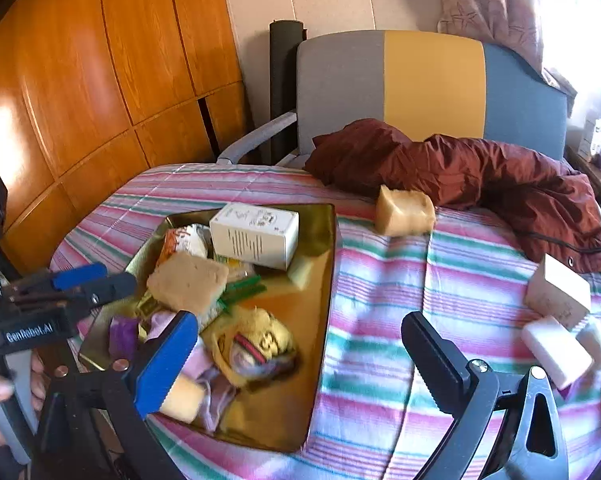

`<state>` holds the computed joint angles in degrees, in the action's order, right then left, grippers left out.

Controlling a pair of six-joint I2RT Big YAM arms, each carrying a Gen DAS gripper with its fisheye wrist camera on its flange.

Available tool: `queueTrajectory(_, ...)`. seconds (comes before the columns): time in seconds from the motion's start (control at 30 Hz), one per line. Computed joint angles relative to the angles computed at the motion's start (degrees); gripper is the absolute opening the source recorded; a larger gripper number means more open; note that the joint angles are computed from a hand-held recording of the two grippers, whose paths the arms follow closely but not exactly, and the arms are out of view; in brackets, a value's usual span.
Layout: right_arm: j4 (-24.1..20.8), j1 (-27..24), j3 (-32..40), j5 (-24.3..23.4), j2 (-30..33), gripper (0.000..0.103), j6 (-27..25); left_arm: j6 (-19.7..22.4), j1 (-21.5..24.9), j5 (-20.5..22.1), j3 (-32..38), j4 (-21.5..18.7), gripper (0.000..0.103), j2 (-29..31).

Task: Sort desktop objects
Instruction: 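Carry the sponge block and white box into the tray and release them, then move both tools toward the white foam block and another sponge block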

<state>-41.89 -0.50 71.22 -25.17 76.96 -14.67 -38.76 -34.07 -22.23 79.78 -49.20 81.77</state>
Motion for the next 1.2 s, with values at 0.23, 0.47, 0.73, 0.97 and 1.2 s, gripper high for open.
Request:
queueTrajectory(0.23,-0.2,-1.9,-2.5,-0.3,-1.5,0.102,0.1,1.6,-1.8,-3.0,1.2,-1.3,0.076,0.0)
queueTrajectory(0.47,-0.3,-4.6,-3.3,-0.1,-2.2,0.102,0.0,3.5,-3.1,-4.1,2.9,-2.3,0.076,1.0)
queueTrajectory(0.73,-0.6,-8.0,-2.5,1.1,-1.7,0.102,-1.2,6.0,-4.3,-4.3,6.0,-3.3,0.076,3.4)
queueTrajectory(0.97,-0.9,-11.6,-0.9,2.0,-0.2,0.102,-1.9,7.9,-5.1,-3.0,8.4,-3.7,0.076,5.8)
queueTrajectory(1.2,-1.9,-15.5,1.6,2.8,2.1,0.102,-2.6,9.7,-5.9,-1.2,10.2,-3.0,0.076,7.5)
